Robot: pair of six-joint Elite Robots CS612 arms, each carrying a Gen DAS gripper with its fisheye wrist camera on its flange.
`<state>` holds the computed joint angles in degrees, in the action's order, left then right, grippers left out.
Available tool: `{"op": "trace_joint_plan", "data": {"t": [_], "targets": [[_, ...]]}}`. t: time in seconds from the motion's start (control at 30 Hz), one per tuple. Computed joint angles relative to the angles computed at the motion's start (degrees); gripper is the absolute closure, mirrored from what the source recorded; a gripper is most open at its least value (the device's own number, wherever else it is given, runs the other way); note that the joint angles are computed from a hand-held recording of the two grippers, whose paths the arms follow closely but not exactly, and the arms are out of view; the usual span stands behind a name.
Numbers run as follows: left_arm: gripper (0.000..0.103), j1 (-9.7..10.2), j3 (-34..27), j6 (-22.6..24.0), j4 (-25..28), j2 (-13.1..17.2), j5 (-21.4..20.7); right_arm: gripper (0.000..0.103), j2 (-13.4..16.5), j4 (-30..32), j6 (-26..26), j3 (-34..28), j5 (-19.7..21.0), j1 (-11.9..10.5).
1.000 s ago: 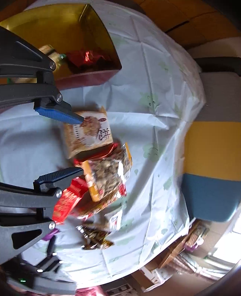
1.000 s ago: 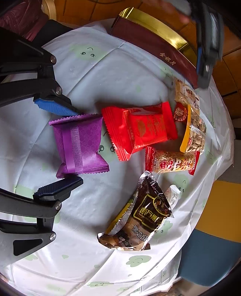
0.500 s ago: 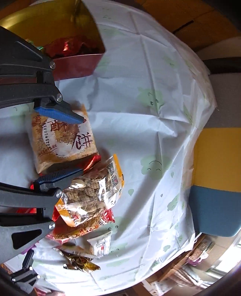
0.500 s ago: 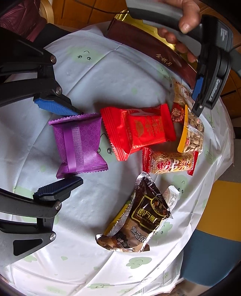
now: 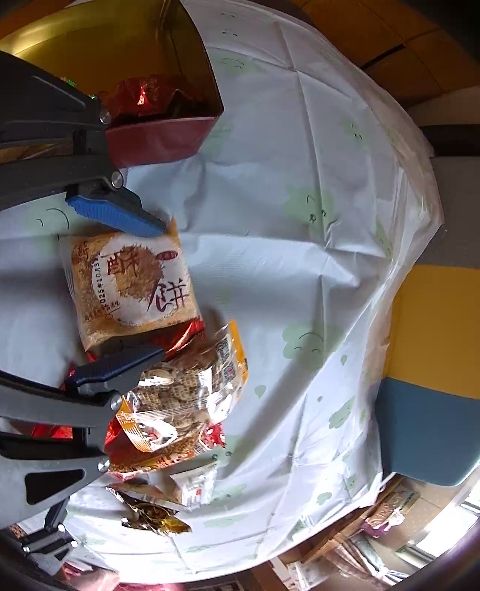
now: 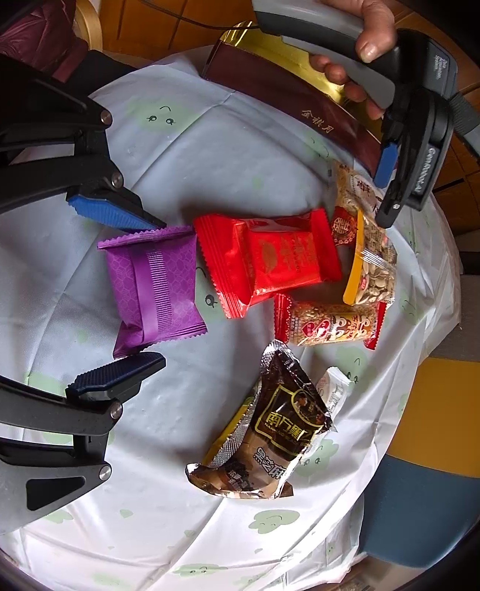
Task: Organize snacks
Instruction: 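Grasp the white pastry packet with the left gripper while the right gripper straddles the purple packet, then carry the white pastry packet into the gold tray and open the left gripper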
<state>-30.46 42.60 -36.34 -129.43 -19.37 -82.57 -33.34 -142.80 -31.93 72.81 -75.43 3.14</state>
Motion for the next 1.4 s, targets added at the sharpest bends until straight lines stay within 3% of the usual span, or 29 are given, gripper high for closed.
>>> {"op": "trace_joint_plan", "data": {"t": [0.3,0.4,0.5,0.63,1.0,1.2,1.4], "targets": [[0.04,-0.93,-2.1,1.3,3.8,1.3,4.4,0.038,-0.1,-0.7,-0.1,0.3,0.2,-0.1],[0.037,-0.69,-2.3,0.5,4.1,1.6,3.7,0.038,-0.1,-0.7,-0.1,0.2,0.1,0.0],[0.039,-0.29,-2.1,-1.0,4.1,1.7,1.2,0.038,0.0,-0.8,-0.3,0.3,0.0,0.0],[0.041,-0.38,-0.5,-1.7,2.2,1.0,1.1,0.038,0.0,-0.9,-0.5,0.3,-0.2,0.1],[0.042,-2.94,11.9,-2.2,-5.2,-4.9,2.9,0.038,0.4,-0.6,-1.8,0.6,-2.6,0.9],[0.042,-4.93,20.6,-2.9,-12.4,-8.6,3.5,0.038,0.6,0.8,-0.4,0.1,-0.7,0.4],[0.042,-7.65,27.2,0.4,-18.9,-11.0,6.3,0.036,0.8,2.1,2.1,-0.7,2.4,-0.4]]}}
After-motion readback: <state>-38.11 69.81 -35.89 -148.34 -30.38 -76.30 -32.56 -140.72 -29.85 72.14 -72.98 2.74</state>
